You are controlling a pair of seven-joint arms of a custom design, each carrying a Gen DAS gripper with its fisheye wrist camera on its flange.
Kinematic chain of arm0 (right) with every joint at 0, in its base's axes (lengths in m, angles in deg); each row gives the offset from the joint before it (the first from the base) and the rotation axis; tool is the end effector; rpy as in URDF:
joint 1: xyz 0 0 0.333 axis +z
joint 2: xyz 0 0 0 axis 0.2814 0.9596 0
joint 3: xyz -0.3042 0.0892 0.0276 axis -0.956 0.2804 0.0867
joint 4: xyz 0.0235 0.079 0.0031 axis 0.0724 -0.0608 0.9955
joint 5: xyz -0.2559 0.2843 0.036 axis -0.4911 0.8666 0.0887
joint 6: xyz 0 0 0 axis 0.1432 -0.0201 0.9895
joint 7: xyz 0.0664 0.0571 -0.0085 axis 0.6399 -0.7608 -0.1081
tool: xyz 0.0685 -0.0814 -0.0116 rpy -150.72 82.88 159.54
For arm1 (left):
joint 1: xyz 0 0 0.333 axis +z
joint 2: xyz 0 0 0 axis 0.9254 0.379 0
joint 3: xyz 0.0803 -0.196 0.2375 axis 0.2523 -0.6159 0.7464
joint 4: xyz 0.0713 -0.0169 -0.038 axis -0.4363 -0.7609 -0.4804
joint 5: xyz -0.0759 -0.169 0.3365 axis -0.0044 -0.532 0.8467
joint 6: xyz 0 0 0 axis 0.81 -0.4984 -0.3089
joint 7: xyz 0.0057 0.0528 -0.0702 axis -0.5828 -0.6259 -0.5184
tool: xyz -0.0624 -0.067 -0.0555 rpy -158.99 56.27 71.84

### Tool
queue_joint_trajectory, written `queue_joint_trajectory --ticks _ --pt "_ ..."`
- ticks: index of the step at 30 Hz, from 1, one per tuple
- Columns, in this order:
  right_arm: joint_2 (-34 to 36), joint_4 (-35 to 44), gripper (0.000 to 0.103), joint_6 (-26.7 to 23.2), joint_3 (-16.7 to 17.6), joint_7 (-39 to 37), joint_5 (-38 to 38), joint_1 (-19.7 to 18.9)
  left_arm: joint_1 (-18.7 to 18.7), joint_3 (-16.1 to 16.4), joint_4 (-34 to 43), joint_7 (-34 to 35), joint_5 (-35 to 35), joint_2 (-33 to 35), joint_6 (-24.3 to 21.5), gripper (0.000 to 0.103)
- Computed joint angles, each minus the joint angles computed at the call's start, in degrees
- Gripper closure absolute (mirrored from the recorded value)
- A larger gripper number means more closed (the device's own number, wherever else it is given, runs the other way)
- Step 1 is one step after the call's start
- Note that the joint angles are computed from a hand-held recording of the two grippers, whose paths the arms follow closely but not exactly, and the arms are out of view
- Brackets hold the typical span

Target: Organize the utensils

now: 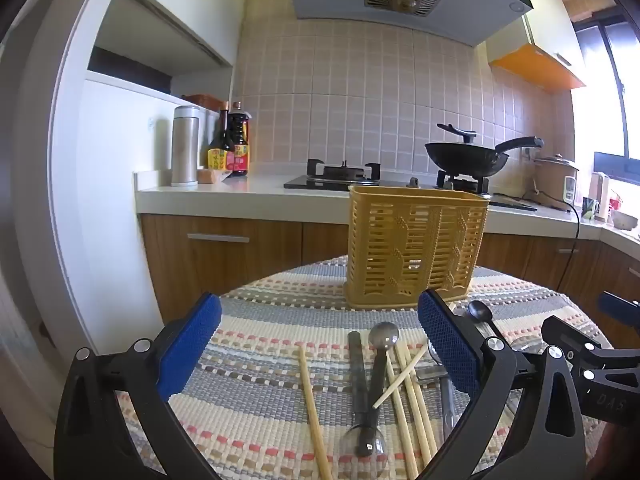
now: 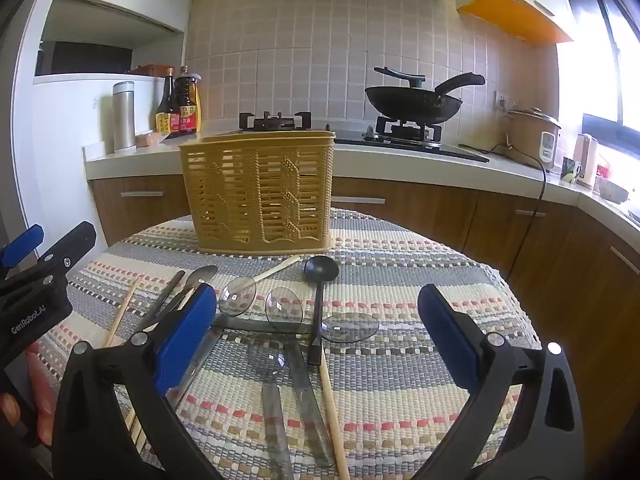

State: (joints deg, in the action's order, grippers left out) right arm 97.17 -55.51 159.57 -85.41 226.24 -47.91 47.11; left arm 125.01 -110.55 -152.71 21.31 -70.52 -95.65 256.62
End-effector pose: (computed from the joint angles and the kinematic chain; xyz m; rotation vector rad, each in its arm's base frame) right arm 0.5259 0.3965 0.5677 -1.7872 1.1755 -0.6526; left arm 0.4503 -0.2021 0.5530 -1.6213 1.0006 -0.8256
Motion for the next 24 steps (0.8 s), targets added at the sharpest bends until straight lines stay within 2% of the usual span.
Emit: queue_joint_trajectory --ticks 24 --pt "0.2 -0.4 0.007 0.7 0.1 -2.1 2.8 0.0 0.1 0.0 0.0 -0.1 0.0 -0.1 0.1 0.008"
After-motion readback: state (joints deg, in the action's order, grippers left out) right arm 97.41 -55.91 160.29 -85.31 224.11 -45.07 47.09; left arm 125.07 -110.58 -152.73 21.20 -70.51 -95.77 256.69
